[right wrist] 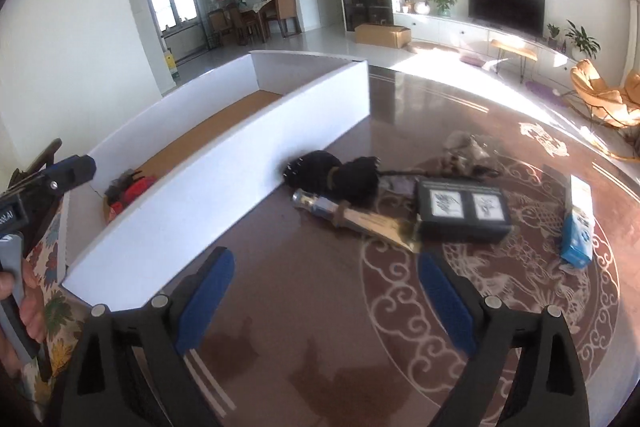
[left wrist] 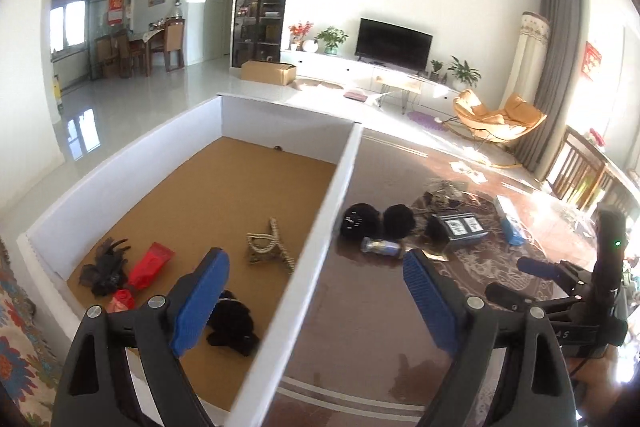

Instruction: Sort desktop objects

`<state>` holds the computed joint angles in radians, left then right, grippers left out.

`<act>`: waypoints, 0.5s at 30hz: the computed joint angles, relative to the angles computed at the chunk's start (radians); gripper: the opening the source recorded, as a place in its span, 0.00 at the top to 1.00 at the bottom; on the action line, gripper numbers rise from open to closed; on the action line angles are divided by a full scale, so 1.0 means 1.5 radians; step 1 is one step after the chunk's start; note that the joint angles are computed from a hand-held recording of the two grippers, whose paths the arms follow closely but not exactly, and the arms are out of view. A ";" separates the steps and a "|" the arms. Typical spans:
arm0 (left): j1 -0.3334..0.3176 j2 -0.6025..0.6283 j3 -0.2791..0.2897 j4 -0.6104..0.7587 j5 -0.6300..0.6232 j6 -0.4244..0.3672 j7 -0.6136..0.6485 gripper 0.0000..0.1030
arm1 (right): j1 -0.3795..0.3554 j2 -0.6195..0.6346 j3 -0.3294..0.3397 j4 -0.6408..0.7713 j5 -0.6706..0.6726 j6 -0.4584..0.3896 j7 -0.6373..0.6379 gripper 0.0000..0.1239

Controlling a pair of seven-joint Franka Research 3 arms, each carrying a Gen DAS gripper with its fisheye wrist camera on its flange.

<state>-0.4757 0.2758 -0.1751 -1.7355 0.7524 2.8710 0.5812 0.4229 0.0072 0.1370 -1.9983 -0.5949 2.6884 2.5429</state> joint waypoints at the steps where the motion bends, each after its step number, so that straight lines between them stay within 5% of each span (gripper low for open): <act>1: 0.010 0.014 -0.031 0.011 -0.039 0.017 0.050 0.10 | -0.004 -0.045 -0.005 -0.055 -0.003 -0.017 0.029 0.24; 4: 0.024 0.077 -0.122 0.068 -0.157 0.027 0.215 0.02 | -0.037 -0.160 0.009 -0.183 0.013 -0.088 0.082 0.24; 8: -0.016 0.169 -0.169 0.164 -0.212 -0.020 0.345 0.02 | -0.083 -0.272 0.034 -0.301 0.032 -0.152 0.115 0.24; 11: -0.071 0.232 -0.157 0.243 -0.221 -0.099 0.405 0.02 | -0.111 -0.318 0.053 -0.356 0.049 -0.158 0.124 0.24; 15: -0.134 0.253 -0.092 0.255 -0.221 -0.177 0.403 0.02 | -0.136 -0.326 0.083 -0.374 0.077 -0.159 0.109 0.24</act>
<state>-0.6762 0.6548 -0.3135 -1.3529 0.4207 2.6058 1.1863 0.2194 -0.4817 0.2612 -2.5592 -0.4798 2.4492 2.7063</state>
